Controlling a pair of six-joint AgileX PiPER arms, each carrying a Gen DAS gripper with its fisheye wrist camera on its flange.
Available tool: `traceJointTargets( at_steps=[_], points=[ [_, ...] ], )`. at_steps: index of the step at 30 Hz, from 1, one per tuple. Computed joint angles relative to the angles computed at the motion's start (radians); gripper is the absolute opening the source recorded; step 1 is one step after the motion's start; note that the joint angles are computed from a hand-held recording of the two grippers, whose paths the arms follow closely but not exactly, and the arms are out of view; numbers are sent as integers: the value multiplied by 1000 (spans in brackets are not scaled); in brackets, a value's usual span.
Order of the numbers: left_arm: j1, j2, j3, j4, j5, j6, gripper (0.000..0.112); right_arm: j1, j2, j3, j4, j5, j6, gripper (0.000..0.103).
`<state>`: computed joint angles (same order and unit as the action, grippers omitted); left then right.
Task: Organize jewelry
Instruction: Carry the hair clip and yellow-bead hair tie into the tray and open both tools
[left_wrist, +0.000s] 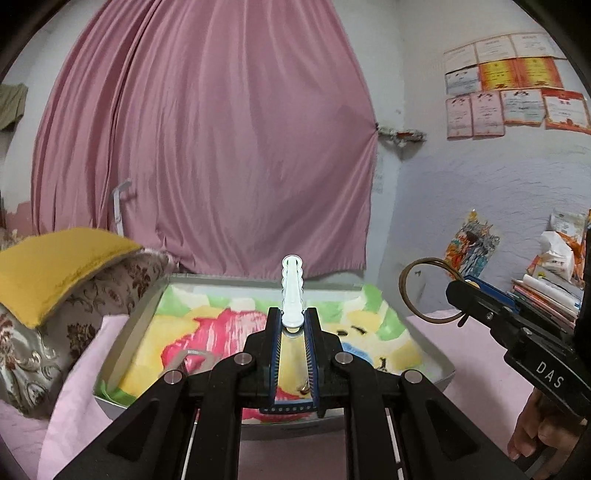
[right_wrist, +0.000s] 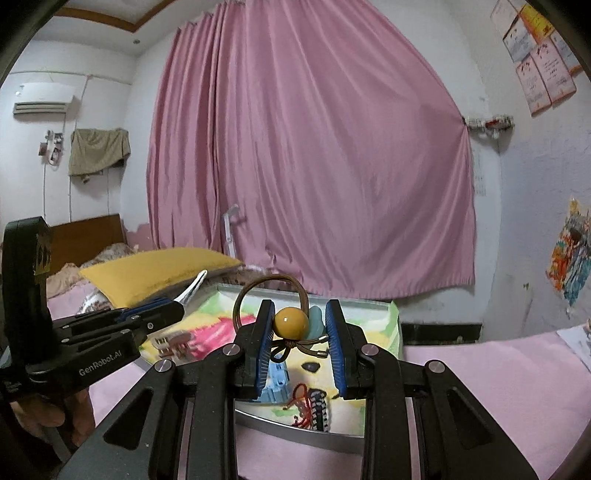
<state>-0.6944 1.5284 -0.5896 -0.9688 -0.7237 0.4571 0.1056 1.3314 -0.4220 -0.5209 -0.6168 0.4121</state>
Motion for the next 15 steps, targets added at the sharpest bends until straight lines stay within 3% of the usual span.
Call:
traceJointTargets(
  at_steps=[7, 15],
  points=[
    [91, 23, -49, -20, 161, 10, 12, 6, 93, -91, -146, 113, 148, 25],
    [165, 71, -131, -168, 342, 174, 12, 0, 154, -190, -401, 209, 429, 25]
  ],
)
